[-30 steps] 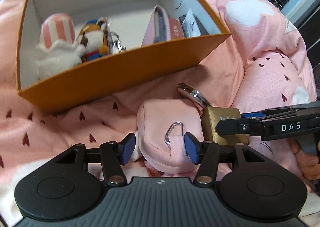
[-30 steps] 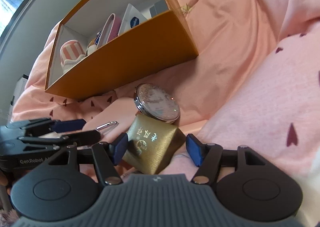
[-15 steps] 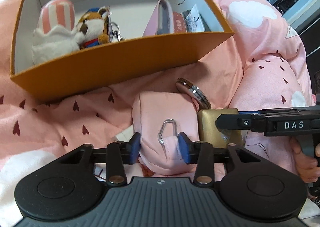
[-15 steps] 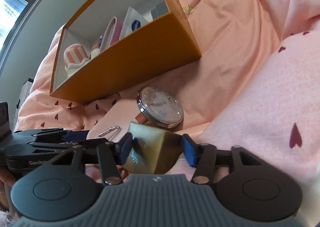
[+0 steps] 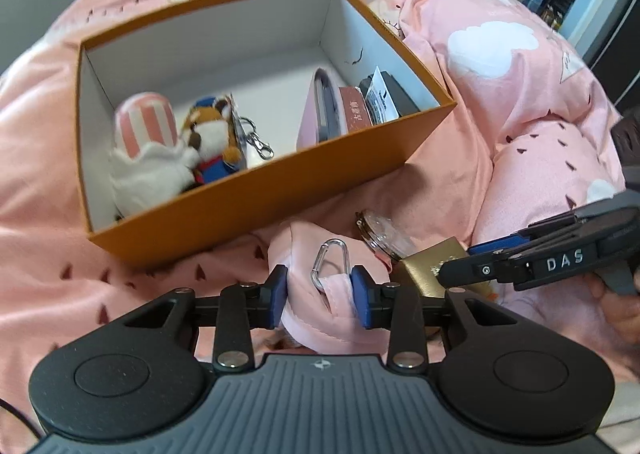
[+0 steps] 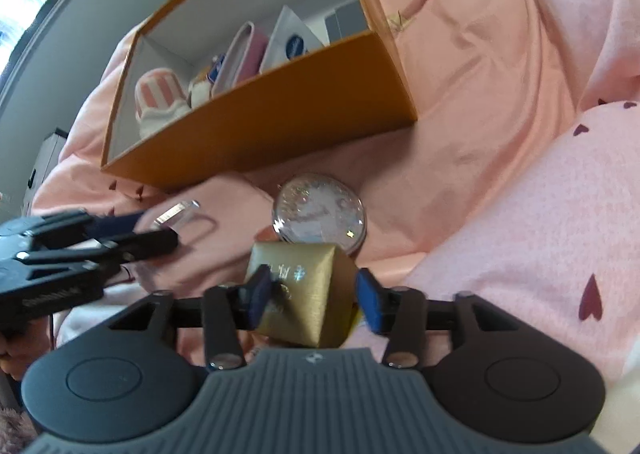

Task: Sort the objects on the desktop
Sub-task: 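Grasp the pink pouch with the left tool while the right tool grasps the gold box, then lift and carry the pink pouch and gold box over the orange box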

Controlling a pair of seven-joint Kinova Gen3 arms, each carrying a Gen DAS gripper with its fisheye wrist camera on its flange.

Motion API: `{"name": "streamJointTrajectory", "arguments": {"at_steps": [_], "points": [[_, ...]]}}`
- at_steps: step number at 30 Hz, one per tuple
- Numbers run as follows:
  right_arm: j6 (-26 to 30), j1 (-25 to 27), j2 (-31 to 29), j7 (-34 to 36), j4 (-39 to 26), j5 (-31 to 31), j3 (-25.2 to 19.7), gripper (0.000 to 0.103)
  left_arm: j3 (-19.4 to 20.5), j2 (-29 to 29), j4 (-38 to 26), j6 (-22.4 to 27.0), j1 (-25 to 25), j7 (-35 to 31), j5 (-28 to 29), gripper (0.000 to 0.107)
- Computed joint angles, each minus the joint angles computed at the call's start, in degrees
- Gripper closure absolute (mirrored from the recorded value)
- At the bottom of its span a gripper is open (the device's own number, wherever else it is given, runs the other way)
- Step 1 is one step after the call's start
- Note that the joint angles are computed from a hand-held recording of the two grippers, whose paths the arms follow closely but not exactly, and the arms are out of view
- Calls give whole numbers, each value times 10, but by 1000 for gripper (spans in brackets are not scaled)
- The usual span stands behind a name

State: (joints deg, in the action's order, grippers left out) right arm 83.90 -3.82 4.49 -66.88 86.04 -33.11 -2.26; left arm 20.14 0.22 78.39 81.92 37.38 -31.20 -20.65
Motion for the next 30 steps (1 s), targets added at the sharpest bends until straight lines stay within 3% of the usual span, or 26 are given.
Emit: {"name": "streamJointTrajectory", "arguments": {"at_steps": [3, 9, 16, 21, 30], "points": [[27, 9, 25, 2, -11, -16, 3, 41, 8, 14, -22, 35, 14, -14, -25, 68], [52, 18, 57, 6, -16, -31, -7, 32, 1, 13, -30, 56, 27, -26, -43, 68], [51, 20, 54, 11, -11, -34, -12, 34, -21, -15, 10, 17, -23, -29, 40, 66], [46, 30, 33, 14, -15, -41, -3, 48, -22, -28, 24, 0, -51, -29, 75, 60], [-53, -4, -25, 8, -14, 33, -2, 49, -52, -74, 68, -32, -128, -15, 184, 49]]}}
